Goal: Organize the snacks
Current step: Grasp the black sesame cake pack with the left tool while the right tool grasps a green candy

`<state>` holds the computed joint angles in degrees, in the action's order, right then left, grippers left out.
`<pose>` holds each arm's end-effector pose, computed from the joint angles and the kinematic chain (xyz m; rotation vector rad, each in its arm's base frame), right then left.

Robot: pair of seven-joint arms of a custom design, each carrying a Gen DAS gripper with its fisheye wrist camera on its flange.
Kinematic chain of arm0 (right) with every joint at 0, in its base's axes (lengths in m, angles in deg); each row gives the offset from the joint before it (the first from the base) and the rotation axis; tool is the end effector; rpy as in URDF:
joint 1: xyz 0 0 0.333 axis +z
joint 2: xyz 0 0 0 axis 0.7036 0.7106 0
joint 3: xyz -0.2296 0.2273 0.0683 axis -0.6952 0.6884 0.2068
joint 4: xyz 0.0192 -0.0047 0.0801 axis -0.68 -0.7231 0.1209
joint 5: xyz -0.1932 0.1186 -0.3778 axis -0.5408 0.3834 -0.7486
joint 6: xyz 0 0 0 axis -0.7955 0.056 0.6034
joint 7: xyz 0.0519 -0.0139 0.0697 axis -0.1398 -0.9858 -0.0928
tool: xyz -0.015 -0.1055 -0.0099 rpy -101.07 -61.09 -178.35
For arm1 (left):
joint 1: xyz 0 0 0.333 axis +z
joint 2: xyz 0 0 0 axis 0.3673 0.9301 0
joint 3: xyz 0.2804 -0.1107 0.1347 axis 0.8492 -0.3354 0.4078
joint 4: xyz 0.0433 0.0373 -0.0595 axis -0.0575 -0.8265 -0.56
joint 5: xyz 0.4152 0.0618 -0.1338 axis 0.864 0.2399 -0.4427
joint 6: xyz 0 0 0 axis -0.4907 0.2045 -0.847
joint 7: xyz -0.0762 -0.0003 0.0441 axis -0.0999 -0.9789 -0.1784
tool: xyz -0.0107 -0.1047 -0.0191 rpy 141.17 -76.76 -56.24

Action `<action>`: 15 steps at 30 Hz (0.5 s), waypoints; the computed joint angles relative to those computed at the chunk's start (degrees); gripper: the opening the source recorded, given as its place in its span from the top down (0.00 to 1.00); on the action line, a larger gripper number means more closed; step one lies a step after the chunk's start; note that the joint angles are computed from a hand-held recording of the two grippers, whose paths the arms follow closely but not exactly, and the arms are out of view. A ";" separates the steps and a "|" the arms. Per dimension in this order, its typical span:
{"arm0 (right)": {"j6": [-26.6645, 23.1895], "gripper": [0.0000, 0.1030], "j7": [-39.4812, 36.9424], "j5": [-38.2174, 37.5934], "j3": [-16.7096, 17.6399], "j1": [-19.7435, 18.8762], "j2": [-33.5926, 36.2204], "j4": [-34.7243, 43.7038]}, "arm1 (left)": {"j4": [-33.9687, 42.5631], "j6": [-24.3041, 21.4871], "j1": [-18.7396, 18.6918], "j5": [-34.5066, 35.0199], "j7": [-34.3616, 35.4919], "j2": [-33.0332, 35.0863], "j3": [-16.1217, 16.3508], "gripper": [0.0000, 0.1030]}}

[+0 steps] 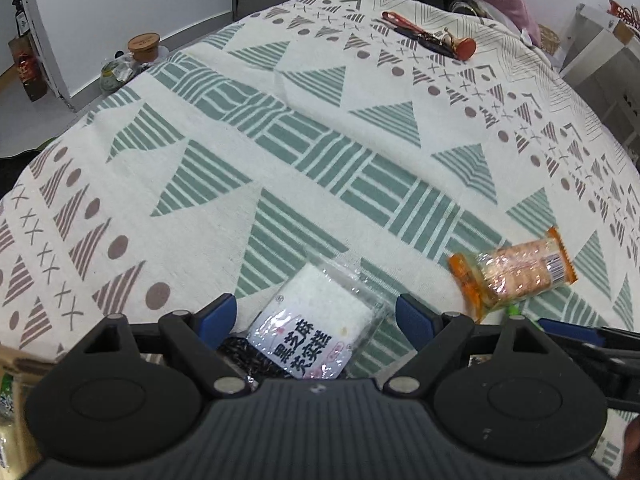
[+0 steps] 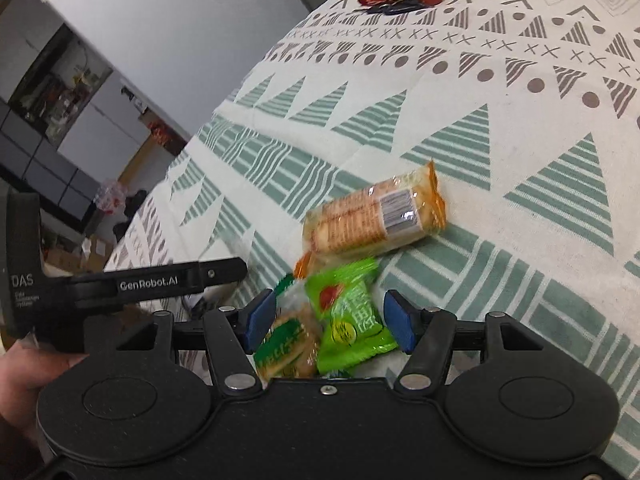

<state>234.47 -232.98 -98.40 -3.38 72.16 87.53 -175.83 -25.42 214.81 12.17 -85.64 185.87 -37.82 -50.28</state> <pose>0.5558 0.3675 0.4201 -1.1072 2.1742 -0.2863 0.7314 -0.2637 0.4193 -1.2933 2.6445 -0.7595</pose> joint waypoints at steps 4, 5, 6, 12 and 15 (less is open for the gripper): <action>-1.68 0.47 -3.19 2.65 0.75 -0.06 -0.03 0.39 | -1.96 0.72 0.66 -0.98 0.54 -1.10 -0.22 0.17; -2.44 0.49 -3.88 3.09 0.88 0.02 0.03 0.59 | -2.77 1.01 0.82 -1.20 1.03 -1.64 -0.33 0.18; -3.57 0.54 -4.73 3.56 1.02 0.13 0.13 0.91 | -3.58 1.21 0.92 -1.40 1.44 -2.19 -0.41 0.19; -5.95 0.64 -6.35 4.89 1.38 0.54 -0.32 0.99 | -6.43 3.60 -0.35 0.41 0.47 -3.62 0.62 0.34; -5.04 0.65 -4.33 4.04 1.29 0.73 -1.11 0.26 | -7.57 4.55 -0.48 1.32 0.35 -4.49 0.63 0.51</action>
